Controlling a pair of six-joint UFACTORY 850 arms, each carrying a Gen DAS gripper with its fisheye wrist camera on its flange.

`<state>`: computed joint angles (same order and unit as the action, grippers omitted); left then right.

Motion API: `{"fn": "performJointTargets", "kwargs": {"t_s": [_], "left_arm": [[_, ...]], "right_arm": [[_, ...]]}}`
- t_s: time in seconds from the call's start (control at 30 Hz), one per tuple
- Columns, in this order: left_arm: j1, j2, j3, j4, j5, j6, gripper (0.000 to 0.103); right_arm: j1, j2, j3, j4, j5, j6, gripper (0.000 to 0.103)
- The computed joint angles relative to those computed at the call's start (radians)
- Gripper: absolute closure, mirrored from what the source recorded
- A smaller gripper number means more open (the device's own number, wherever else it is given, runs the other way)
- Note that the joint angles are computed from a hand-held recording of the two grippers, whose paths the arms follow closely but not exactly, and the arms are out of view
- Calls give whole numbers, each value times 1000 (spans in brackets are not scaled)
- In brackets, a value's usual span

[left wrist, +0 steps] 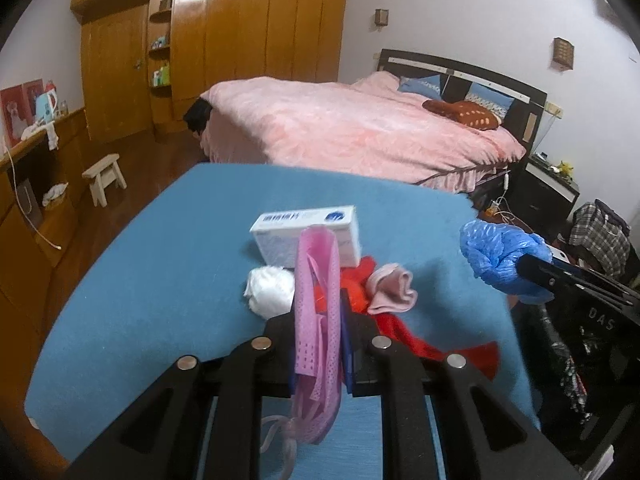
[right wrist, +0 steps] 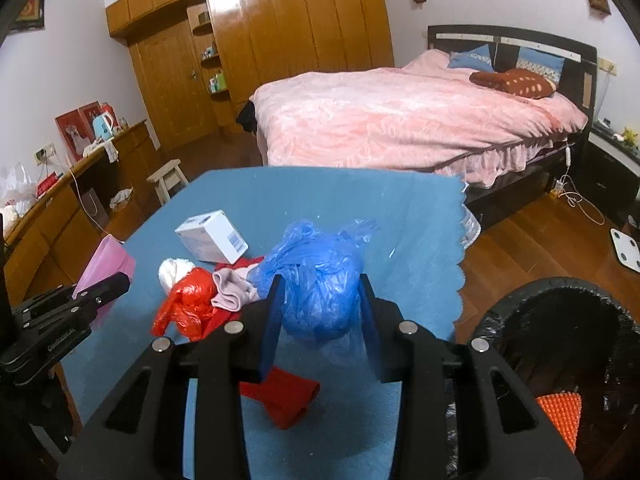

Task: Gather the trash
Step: 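Grasp the pink mesh item with the left gripper while the right grasps the blue plastic bag, then carry the pink mesh item and blue bag over the black bin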

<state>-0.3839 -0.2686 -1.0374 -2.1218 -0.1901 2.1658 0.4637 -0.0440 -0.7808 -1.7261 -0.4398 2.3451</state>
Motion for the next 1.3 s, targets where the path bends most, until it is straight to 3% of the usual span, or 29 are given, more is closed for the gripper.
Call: {"fn": "performJointTargets", "kwargs": {"t_s": [0.77, 1.3], "left_arm": [[-87, 100, 33, -28, -33, 41, 87], [-212, 126, 22, 82, -78, -42, 87]], "right_arm": [[66, 220, 97, 91, -140, -80, 68], [145, 448, 226, 278, -336, -214, 68]]}}
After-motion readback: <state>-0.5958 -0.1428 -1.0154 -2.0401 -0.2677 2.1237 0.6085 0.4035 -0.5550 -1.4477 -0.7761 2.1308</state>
